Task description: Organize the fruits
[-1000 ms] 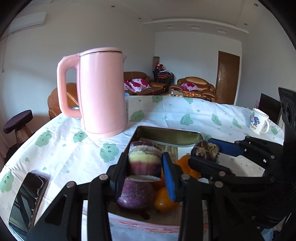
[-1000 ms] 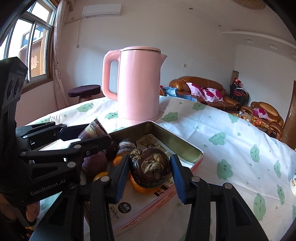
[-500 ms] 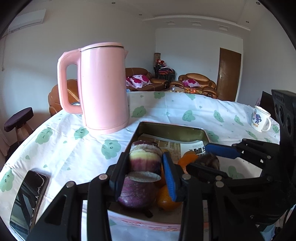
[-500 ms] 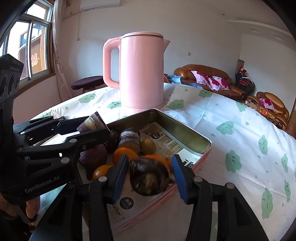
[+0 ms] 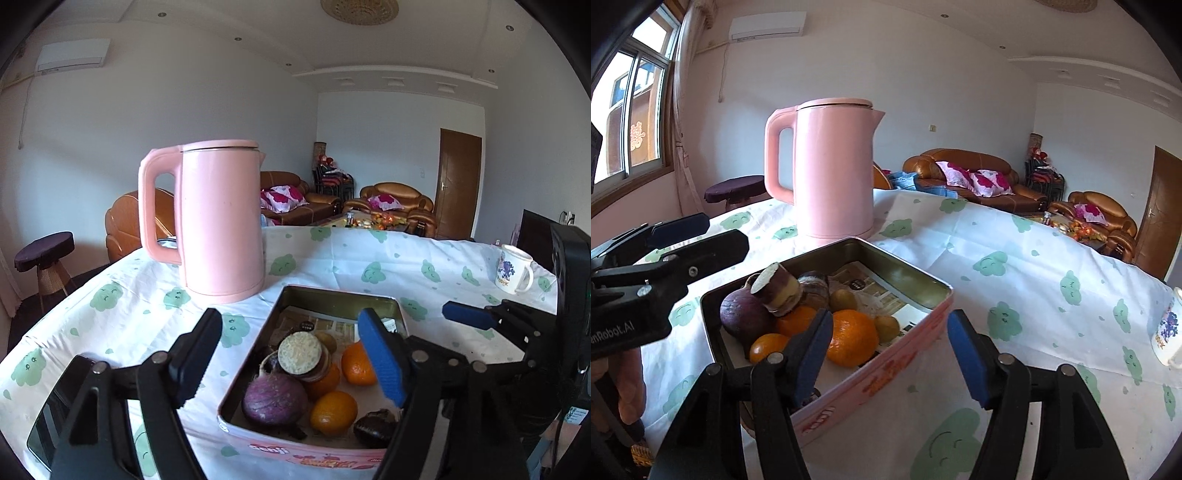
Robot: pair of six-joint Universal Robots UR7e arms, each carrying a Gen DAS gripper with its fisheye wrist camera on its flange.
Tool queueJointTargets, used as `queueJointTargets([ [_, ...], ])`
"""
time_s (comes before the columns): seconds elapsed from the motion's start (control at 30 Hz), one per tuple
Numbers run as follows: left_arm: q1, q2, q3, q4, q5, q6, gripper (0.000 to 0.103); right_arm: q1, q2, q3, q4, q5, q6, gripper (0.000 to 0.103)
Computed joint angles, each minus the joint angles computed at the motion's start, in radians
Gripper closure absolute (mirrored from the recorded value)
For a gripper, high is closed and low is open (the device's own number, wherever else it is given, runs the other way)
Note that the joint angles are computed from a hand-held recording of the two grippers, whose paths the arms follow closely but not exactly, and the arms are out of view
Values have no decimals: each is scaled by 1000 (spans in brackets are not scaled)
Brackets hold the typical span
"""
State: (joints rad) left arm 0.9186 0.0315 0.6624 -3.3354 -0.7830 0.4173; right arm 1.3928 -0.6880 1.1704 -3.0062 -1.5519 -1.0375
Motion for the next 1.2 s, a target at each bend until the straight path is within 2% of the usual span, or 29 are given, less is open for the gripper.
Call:
queueJointTargets([
  [0.23, -6, 14, -15, -10, 1, 13, 15, -18, -32, 40, -119, -4, 8, 37],
  [0.43, -11, 29, -31, -30, 2, 33, 7, -34, -47, 52, -177, 8, 44, 34],
  [1.2, -15, 35, -37, -29, 7, 43, 4, -57, -53, 68, -244, 45, 79, 33],
])
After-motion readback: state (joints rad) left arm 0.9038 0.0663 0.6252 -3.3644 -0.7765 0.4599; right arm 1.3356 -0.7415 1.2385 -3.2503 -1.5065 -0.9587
